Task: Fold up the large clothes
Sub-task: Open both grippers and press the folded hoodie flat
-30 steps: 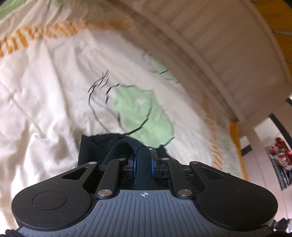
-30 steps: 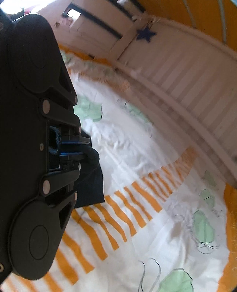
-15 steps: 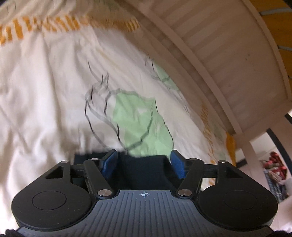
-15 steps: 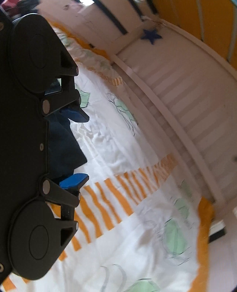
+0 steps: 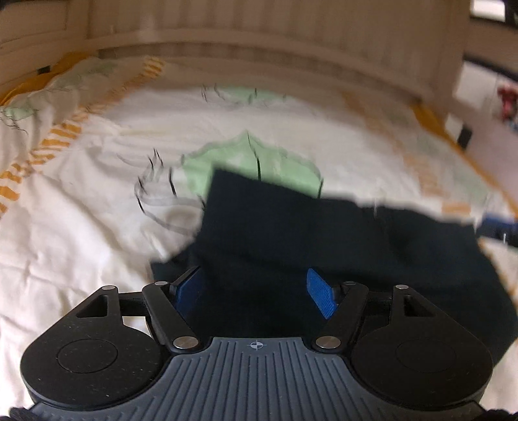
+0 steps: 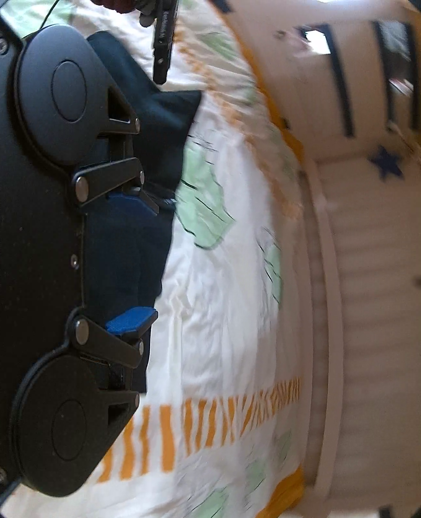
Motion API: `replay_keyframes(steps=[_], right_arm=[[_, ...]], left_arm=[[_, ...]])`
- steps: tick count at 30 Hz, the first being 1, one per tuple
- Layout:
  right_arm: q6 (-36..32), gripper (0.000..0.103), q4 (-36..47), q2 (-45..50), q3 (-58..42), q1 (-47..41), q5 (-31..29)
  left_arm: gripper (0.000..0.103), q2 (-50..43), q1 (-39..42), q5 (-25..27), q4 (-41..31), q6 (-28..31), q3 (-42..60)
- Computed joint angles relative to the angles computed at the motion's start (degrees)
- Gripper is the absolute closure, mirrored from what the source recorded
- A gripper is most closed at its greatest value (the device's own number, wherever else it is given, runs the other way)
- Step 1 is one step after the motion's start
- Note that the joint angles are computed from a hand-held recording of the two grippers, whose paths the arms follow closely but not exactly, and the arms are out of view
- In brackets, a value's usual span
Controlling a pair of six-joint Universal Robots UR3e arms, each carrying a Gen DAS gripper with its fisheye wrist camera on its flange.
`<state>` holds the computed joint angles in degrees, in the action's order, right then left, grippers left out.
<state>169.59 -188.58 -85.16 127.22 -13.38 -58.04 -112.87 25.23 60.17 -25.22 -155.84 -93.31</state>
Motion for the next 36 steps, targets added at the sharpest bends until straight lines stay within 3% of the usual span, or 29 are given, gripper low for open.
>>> replay_keyframes(steps=[5, 7, 11, 17, 20, 21, 24, 27, 29, 33, 35, 36], right_arm=[[-7.76, 0.037, 6.92, 5.70, -8.30, 4.63, -2.75], [-10.64, 0.037, 8.73, 7.73, -11.03, 5.68, -3.46], [-18.33, 0.030, 14.53, 10.99, -16.38, 7.06, -3.35], [-25.84, 0.030, 21.92, 13.14, -20.49, 8.00, -3.15], [-26.03, 0.056, 24.58, 12.58, -20.78, 7.65, -2.30], [-26.59, 0.075, 24.75, 11.94, -19.98, 7.33, -1.54], [-24.71, 0.095, 21.34, 10.39, -17.48, 5.97, 0.93], [-15.37, 0.095, 9.49, 12.95, -17.19, 6.44, -3.58], [-12.43, 0.095, 11.51, 16.02, -20.94, 7.03, -5.68], [-13.17, 0.091, 11.43, 22.30, -24.74, 13.04, -16.04], [-12.02, 0.082, 5.52, 23.06, -22.78, 14.06, -18.03], [-11.00, 0.065, 3.65, 22.38, -21.48, 13.72, -17.96]], left_arm=[[0.032, -6.99, -1.18, 5.07, 0.22, -8.38, 4.50], [0.031, -8.46, 0.43, 2.69, 0.24, -10.91, 4.54], [0.030, -7.51, 0.90, 2.34, 4.23, -8.03, 0.94], [0.030, -7.56, 1.30, 1.09, 8.83, -8.37, -2.13], [0.030, -8.45, 1.08, 0.99, 11.13, -8.81, -2.40], [0.030, -8.44, 1.23, 0.79, 11.62, -8.84, -2.79], [0.030, -8.48, 1.34, 0.58, 12.28, -8.96, -3.14], [0.030, -8.65, 1.23, 0.63, 12.85, -9.16, -3.21], [0.030, -8.59, 1.08, 0.91, 12.69, -9.29, -3.10], [0.030, -8.28, 0.89, 1.31, 11.59, -9.30, -2.64], [0.030, -7.98, 0.71, 1.74, 9.54, -8.77, -1.58], [0.031, -7.71, 0.72, 1.86, 7.96, -8.36, -0.86]])
